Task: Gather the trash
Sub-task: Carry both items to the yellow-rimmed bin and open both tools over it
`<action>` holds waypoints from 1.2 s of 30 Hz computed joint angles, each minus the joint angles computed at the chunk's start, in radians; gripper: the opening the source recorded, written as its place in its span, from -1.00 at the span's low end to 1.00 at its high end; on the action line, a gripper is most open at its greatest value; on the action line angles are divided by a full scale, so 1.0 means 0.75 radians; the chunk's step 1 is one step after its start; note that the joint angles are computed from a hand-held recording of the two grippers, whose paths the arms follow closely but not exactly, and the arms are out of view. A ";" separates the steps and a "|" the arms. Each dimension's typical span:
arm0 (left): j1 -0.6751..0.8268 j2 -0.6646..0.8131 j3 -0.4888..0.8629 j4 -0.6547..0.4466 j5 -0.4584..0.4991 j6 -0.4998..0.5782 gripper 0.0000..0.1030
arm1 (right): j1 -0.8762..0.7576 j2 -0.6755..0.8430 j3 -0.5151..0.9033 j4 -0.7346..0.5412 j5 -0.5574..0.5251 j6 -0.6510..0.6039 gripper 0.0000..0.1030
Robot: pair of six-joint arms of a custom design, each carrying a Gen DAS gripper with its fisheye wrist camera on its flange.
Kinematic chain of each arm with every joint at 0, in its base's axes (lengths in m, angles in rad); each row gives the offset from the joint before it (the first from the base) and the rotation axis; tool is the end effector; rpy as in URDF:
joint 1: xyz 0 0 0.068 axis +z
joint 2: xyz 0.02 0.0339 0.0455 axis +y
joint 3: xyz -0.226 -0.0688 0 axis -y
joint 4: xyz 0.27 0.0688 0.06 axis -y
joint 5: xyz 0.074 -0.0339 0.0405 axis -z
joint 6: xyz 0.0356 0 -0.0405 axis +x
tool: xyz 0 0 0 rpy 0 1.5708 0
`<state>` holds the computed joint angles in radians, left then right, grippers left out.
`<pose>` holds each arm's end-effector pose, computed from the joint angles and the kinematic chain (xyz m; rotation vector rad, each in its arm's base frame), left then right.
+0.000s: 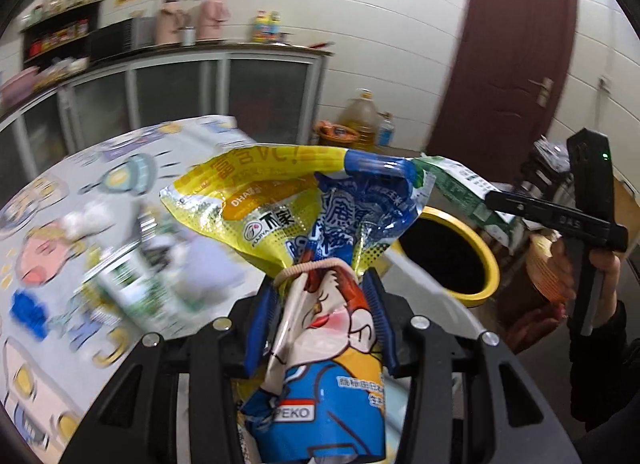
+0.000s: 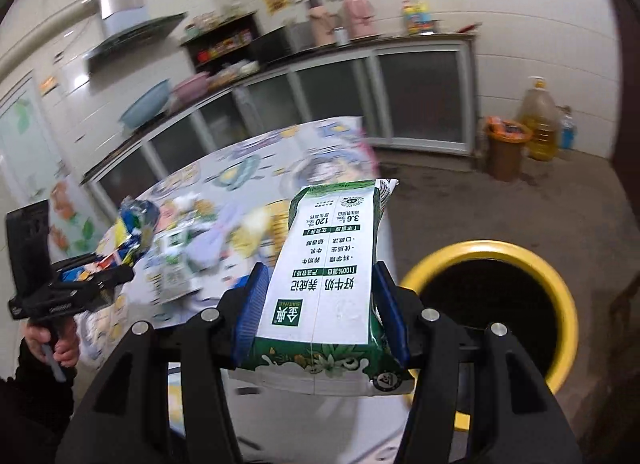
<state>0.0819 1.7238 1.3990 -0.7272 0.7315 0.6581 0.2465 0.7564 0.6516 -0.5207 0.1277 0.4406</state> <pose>0.3800 0.0073 0.2203 0.8929 2.1759 -0.6109 0.2135 0.0491 0.2360 0.2848 2.1827 0.2465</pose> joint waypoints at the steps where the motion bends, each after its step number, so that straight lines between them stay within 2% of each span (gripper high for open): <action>1: -0.053 0.009 0.011 -0.003 -0.004 -0.010 -0.19 | -0.046 -0.046 -0.030 -0.018 0.004 -0.004 -0.01; 5: -0.248 0.056 0.040 0.037 -0.041 -0.053 -0.19 | -0.204 -0.159 -0.129 -0.057 0.006 -0.024 -0.01; 13: -0.593 0.347 0.269 0.089 -0.150 -0.206 -0.19 | -0.544 -0.210 -0.316 -0.009 -0.153 -0.088 -0.01; 19: -0.724 0.570 0.491 0.084 -0.203 -0.311 -0.19 | -0.755 -0.187 -0.413 0.041 -0.272 -0.160 0.00; 25: -0.799 0.726 0.662 0.056 -0.220 -0.380 -0.18 | -0.855 -0.059 -0.431 0.131 -0.294 -0.195 0.01; 26: -0.810 0.730 0.664 0.062 -0.224 -0.386 -0.15 | -0.854 -0.024 -0.421 0.148 -0.283 -0.195 0.01; 27: -0.815 0.732 0.663 0.066 -0.223 -0.386 -0.03 | -0.861 -0.009 -0.415 0.148 -0.275 -0.203 0.04; 28: -0.821 0.741 0.673 0.064 -0.217 -0.395 0.07 | -0.862 -0.009 -0.414 0.141 -0.256 -0.207 0.14; 29: -0.826 0.754 0.690 0.064 -0.209 -0.417 0.40 | -0.862 -0.014 -0.413 0.136 -0.234 -0.206 0.28; 30: -0.821 0.742 0.674 0.077 -0.195 -0.438 0.60 | -0.872 -0.060 -0.431 0.122 -0.213 -0.201 0.47; 33: -0.806 0.717 0.647 0.103 -0.159 -0.474 0.66 | -0.903 -0.107 -0.435 0.078 -0.204 -0.200 0.49; 36: -0.776 0.678 0.608 0.131 -0.137 -0.504 0.66 | -0.966 -0.247 -0.470 -0.015 -0.244 -0.207 0.49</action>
